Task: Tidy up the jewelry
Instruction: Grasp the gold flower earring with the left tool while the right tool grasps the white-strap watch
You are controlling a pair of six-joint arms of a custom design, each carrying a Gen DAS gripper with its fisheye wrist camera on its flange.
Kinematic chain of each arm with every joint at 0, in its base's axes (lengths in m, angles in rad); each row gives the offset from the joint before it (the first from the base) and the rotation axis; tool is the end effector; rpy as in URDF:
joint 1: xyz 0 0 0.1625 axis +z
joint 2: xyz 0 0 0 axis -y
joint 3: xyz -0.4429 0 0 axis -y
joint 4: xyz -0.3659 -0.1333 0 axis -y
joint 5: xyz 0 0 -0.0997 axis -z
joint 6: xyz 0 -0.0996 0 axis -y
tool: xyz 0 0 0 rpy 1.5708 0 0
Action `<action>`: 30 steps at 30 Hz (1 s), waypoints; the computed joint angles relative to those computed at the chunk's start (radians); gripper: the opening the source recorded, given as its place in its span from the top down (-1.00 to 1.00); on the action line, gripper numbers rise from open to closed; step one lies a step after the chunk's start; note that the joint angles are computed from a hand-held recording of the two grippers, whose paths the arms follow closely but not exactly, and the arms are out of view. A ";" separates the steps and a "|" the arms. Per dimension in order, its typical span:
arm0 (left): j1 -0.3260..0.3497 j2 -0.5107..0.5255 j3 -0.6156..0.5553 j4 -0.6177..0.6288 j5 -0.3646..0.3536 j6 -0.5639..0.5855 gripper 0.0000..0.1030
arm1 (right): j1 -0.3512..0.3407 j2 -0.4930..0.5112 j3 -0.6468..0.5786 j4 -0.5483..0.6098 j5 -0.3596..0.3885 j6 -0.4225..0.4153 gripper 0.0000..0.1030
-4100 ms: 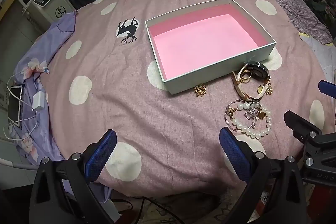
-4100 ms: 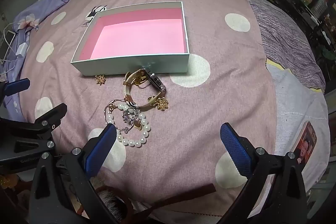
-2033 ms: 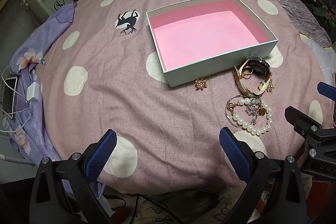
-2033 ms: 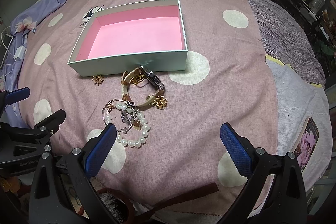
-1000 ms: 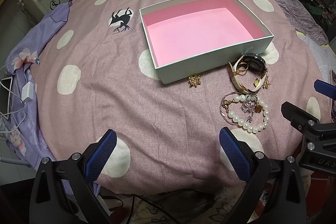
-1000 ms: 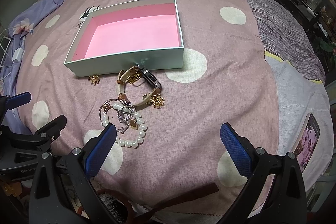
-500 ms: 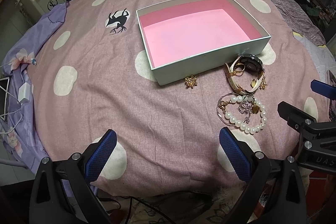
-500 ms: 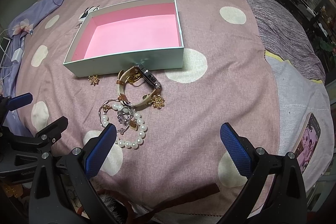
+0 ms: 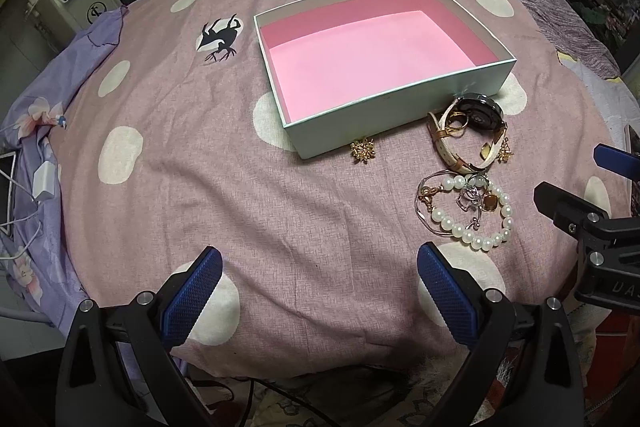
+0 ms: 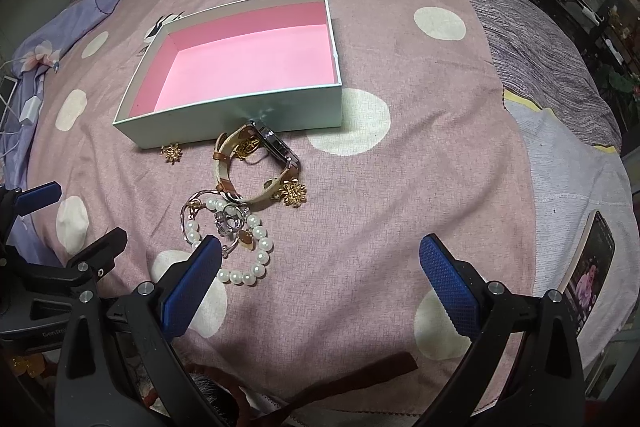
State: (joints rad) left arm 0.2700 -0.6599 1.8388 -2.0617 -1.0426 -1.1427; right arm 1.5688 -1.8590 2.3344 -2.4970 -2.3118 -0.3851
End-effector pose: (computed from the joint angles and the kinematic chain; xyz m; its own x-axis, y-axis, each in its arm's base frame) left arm -0.4446 -0.3134 -0.0339 -0.6449 0.1935 -0.7393 0.3801 0.9205 -0.0906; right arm 0.0654 -0.3213 0.3970 -0.6839 -0.0642 0.7268 -0.2753 0.9452 -0.1755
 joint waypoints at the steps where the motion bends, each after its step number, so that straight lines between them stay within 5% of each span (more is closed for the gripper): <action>1: -0.001 -0.001 0.003 -0.001 0.005 -0.001 -0.86 | -0.003 -0.001 0.002 -0.011 0.001 -0.005 -0.90; 6: -0.014 -0.014 0.046 -0.046 0.033 0.011 -0.78 | -0.052 -0.023 0.020 -0.091 0.042 -0.069 -0.90; 13: 0.002 -0.034 0.148 -0.270 -0.052 0.033 -0.49 | -0.158 -0.086 0.049 -0.120 0.167 -0.162 -0.87; 17: 0.020 -0.030 0.166 -0.370 -0.052 0.059 -0.17 | -0.180 -0.083 0.041 -0.101 0.243 -0.174 -0.50; 23: 0.074 -0.004 0.130 -0.435 -0.049 0.122 0.19 | -0.110 0.029 0.028 -0.207 0.241 -0.247 -0.21; 30: 0.120 0.051 0.082 -0.473 -0.067 0.162 0.34 | -0.089 0.146 0.011 -0.253 0.202 -0.280 0.14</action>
